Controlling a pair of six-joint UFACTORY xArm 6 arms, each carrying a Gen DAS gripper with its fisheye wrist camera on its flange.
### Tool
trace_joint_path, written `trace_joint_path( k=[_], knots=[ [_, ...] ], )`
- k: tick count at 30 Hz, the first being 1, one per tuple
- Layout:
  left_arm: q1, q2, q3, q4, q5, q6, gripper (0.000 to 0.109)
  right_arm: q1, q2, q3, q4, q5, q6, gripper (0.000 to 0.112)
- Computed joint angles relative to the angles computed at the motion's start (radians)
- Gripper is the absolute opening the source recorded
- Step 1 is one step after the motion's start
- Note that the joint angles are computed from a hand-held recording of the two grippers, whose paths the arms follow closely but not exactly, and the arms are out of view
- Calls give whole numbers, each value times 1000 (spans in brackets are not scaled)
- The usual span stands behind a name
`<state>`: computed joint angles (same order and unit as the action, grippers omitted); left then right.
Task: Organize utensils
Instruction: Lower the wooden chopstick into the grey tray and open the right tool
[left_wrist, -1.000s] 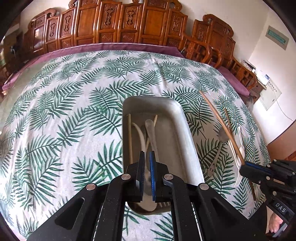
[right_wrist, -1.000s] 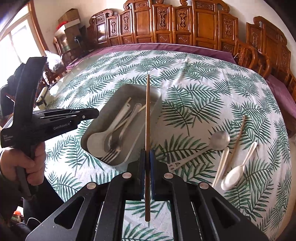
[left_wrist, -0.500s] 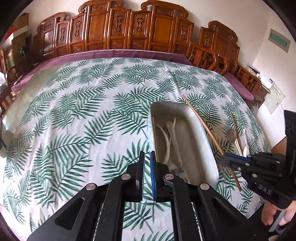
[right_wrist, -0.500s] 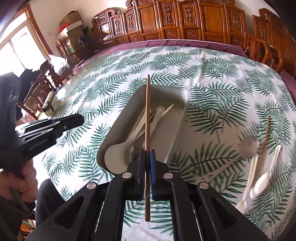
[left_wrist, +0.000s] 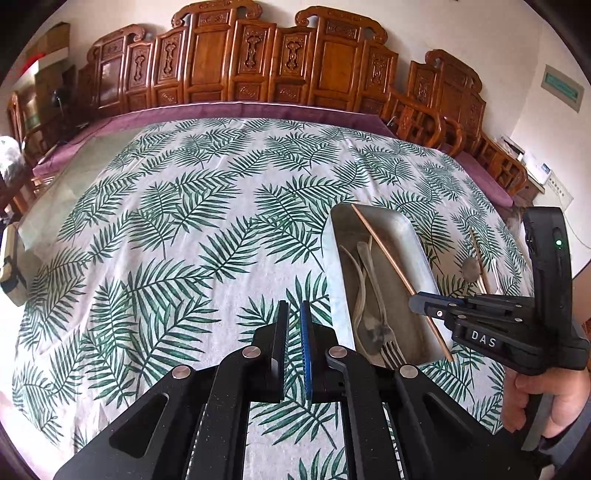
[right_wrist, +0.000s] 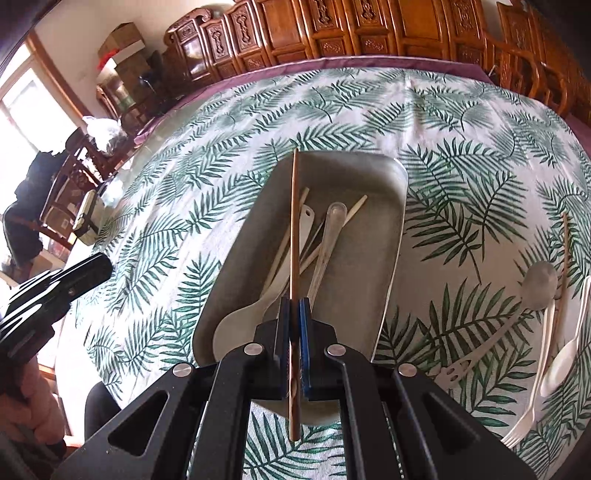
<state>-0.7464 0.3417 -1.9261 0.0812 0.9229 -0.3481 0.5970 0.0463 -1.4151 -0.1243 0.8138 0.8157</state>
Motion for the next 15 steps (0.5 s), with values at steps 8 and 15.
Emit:
trace_joint_path(
  k=[8,15],
  knots=[
    [-3,-9,9,5,0,-6,5,-10,29,-25,-14,34,3,6],
    [-11,-13,5,11,6,-3,5,-12,24,-32,-49,26,7,9]
  ],
)
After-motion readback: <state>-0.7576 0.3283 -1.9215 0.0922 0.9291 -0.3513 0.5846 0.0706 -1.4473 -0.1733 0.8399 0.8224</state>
